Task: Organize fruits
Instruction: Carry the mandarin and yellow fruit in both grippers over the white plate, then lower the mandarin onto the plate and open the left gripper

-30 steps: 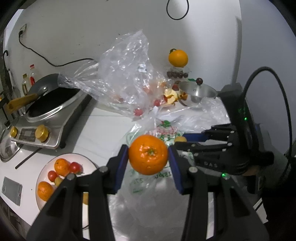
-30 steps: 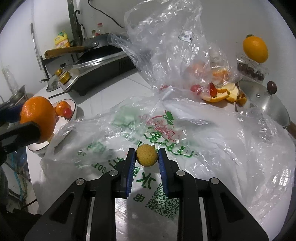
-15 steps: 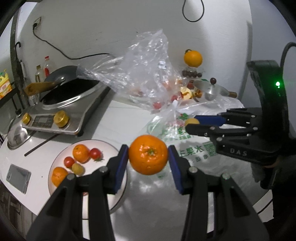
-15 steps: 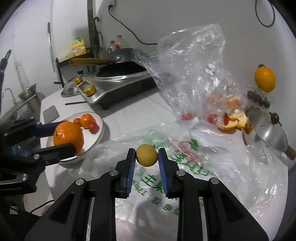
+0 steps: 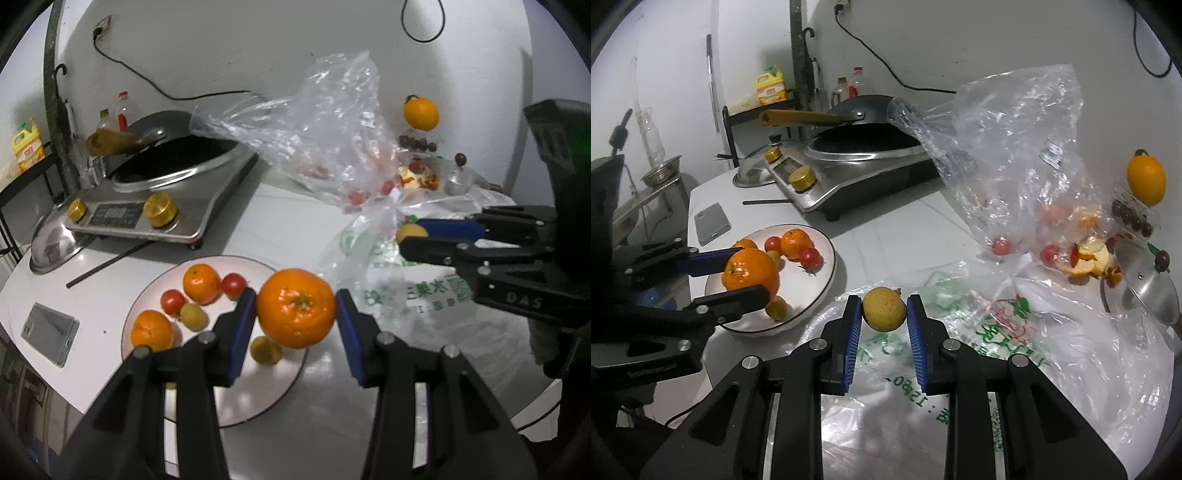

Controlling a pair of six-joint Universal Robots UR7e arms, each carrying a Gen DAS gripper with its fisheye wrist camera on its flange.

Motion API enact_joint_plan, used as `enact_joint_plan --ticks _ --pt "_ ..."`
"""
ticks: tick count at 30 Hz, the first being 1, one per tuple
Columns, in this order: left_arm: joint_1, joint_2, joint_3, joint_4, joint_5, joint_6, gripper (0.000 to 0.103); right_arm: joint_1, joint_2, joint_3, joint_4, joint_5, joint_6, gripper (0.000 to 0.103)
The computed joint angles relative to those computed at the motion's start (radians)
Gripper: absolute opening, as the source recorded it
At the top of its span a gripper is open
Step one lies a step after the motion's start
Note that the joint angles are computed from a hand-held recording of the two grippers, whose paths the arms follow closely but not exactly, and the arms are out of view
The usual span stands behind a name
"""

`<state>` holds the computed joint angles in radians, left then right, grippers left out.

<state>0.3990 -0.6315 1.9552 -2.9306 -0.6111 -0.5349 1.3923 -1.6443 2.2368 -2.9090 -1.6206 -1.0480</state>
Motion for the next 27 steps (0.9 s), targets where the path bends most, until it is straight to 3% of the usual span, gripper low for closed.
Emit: enact_joint_plan --ticks 27 --pt "0.126 0.061 -0.094 0.054 -0.039 0.008 0.045 -0.007 0.122 -0.076 0.021 -0.033 0.020 0.027"
